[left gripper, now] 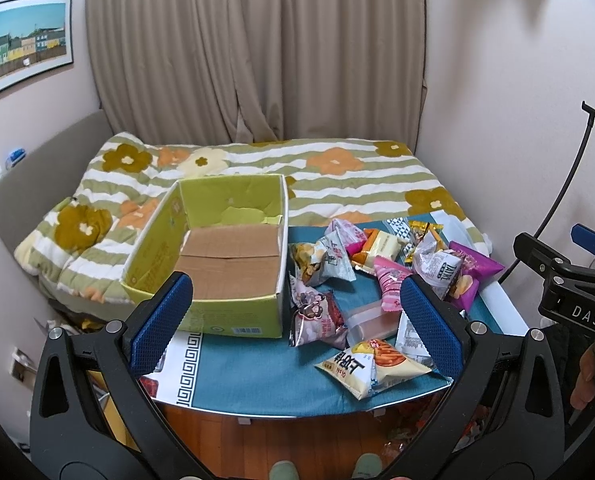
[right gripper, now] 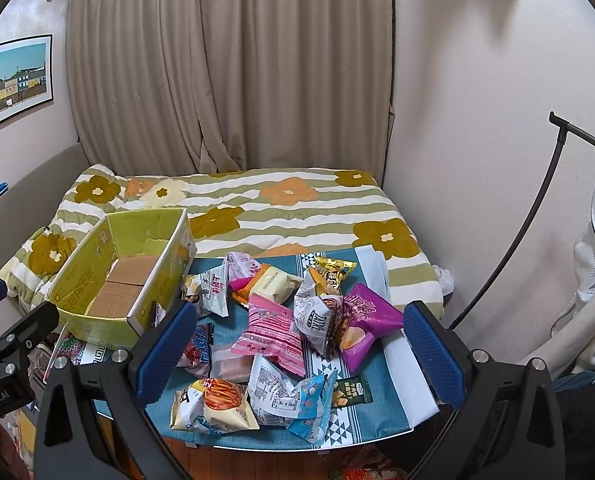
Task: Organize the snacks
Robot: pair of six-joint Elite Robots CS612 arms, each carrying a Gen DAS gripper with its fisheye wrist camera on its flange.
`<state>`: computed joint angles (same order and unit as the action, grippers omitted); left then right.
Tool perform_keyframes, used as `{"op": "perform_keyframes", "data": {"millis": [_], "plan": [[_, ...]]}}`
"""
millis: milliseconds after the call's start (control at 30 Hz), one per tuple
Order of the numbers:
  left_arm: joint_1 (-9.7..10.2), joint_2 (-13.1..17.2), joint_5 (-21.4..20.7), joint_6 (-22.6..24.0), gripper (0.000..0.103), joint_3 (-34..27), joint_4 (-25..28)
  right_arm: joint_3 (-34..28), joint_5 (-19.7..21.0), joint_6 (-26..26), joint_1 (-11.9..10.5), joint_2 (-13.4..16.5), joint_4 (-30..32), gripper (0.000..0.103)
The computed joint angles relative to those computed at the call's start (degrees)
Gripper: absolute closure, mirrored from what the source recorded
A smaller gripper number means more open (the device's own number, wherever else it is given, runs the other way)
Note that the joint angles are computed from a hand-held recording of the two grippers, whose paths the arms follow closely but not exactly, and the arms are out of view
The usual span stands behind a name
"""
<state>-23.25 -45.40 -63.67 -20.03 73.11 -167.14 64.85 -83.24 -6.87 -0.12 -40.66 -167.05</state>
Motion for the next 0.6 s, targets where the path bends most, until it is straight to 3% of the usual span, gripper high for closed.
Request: {"op": "perform_keyframes", "data": {"millis": [367, 600], "plan": [[-0.01, -0.1, 0.0, -0.3, 0.0, 0.0, 0.5, 0.1, 0.1, 0.0, 0.0, -0.1, 0.0, 0.0], [-0.17, 0.2, -1.6, -4.3, 0.0, -1.0, 5.1, 0.6, 0.9, -0.6, -0.4, -0.5, 0.9, 0.0]]}}
